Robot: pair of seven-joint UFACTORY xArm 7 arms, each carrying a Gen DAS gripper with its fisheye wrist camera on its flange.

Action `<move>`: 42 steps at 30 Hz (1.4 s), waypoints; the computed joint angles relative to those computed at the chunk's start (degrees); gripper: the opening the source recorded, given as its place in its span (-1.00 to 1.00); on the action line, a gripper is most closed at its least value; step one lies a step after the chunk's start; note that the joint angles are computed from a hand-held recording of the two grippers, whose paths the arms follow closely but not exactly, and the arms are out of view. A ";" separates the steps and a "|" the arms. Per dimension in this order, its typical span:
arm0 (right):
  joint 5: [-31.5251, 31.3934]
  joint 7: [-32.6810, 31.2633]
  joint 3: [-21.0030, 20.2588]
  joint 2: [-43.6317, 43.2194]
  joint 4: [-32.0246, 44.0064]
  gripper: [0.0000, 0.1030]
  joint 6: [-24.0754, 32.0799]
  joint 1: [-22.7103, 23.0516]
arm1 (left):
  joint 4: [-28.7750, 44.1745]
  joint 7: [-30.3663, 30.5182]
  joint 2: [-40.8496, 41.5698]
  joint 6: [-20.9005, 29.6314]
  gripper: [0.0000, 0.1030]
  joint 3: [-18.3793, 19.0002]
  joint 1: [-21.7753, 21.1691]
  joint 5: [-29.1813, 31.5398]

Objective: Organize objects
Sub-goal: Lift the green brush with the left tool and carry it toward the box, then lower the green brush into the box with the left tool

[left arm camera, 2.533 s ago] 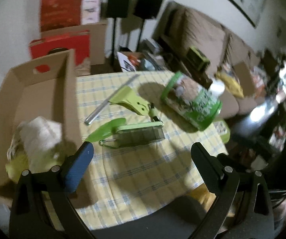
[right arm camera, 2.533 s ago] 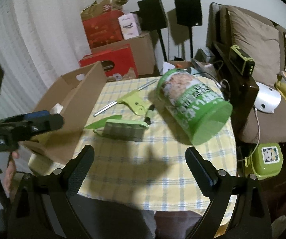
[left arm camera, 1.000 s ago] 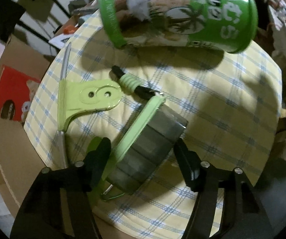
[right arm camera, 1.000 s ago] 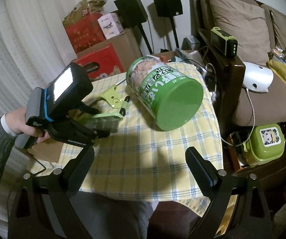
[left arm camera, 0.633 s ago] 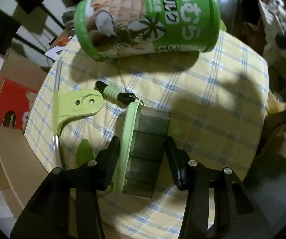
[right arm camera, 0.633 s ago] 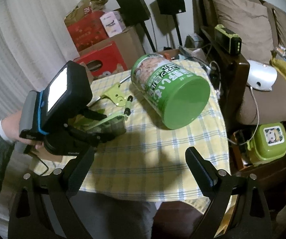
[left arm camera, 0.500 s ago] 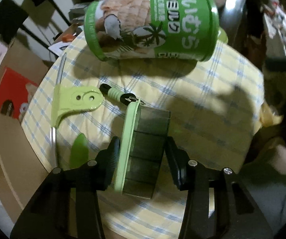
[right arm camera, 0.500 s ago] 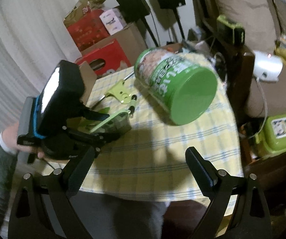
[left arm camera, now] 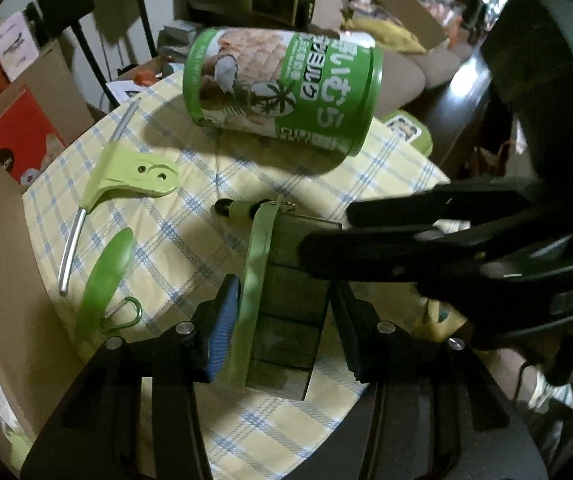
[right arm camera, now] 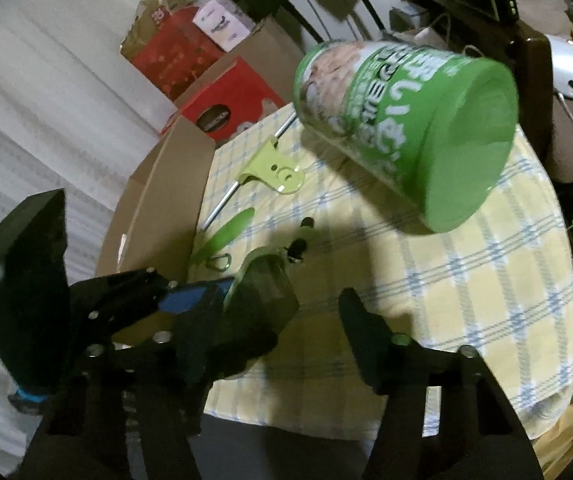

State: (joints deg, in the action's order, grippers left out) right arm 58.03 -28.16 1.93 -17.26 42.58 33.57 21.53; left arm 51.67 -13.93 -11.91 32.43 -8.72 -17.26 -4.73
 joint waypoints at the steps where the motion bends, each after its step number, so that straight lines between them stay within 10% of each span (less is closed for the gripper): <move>1: 0.15 0.11 0.01 0.21 0.17 0.05 0.26 0.09 | -0.33 -0.24 -0.17 -0.78 -0.16 0.10 0.04 -0.33; 9: 0.73 -0.04 0.89 0.29 1.17 -0.43 0.48 0.40 | -3.35 -4.01 -3.48 -4.12 -0.17 -0.35 1.05 1.55; 42: -17.71 12.33 12.64 17.90 32.08 -0.44 -3.40 10.26 | -20.87 -7.91 -40.24 4.67 -0.17 6.60 16.19 6.19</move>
